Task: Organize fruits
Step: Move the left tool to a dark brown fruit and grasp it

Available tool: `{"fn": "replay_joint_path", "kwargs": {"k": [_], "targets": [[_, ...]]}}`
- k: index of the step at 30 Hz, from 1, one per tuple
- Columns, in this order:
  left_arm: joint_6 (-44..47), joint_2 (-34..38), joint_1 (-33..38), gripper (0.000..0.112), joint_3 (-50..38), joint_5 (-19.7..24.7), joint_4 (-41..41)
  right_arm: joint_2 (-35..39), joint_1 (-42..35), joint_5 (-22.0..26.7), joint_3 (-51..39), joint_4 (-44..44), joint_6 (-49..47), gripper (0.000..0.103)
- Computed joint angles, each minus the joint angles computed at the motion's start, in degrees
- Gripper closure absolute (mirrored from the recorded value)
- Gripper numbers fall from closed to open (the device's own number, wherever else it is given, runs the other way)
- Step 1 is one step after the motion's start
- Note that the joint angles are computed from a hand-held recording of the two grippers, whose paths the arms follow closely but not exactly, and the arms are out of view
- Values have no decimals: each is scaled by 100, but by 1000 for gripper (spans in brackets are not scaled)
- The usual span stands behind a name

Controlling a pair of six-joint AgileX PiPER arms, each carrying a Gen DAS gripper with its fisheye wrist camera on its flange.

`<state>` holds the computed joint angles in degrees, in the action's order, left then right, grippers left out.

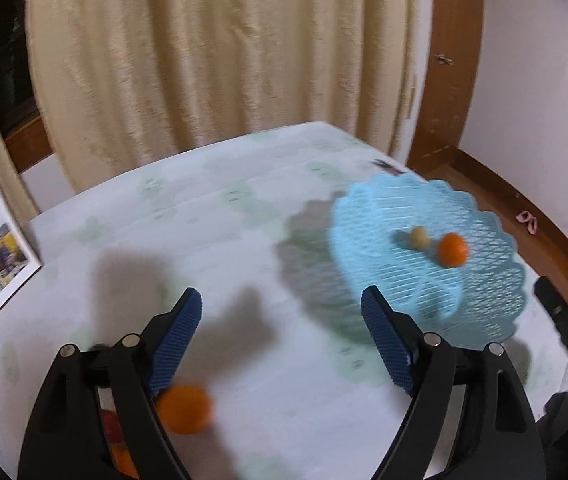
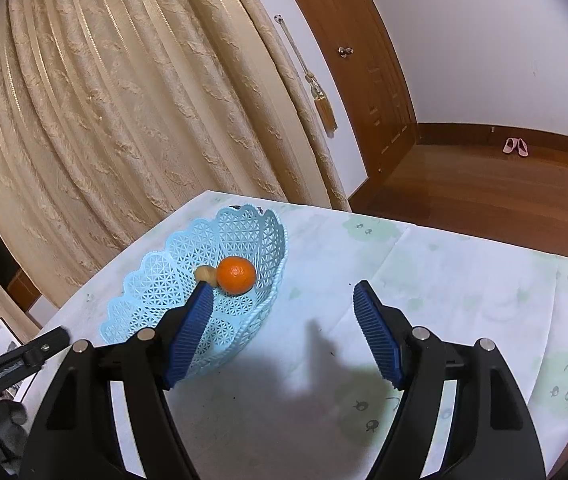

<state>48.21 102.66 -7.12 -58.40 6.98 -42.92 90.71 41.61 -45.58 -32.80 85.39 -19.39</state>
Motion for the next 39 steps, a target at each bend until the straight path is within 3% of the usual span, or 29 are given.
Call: {"fn": "replay_joint_path", "kwargs": {"k": [3,8,15,21,29,36,39], "targets": [[-104,-73,439,31,54,91,250,52,32,-41,-74,117,-154,29],[1254,-138,1250,31,138,364,-800,108,50,-57,-132,263,-302,29],[1269,163,2069,31,-85,800,-740,288,144,-211,-370,618,-778,29],[799,549,2254,32,-338,962,-387,445,263,-434,-589,884,-1154,29],[-228,1149,2305,54,-888,1279,459,501,252,-452,-648,1009,-1259,29],[-46,1363,2316,56,-1026,1403,368,475,283,-486,-640,1093,-1339,29],[125,1384,2384,66,-1050,1496,208,483,307,-516,-656,1135,-1376,29]]}}
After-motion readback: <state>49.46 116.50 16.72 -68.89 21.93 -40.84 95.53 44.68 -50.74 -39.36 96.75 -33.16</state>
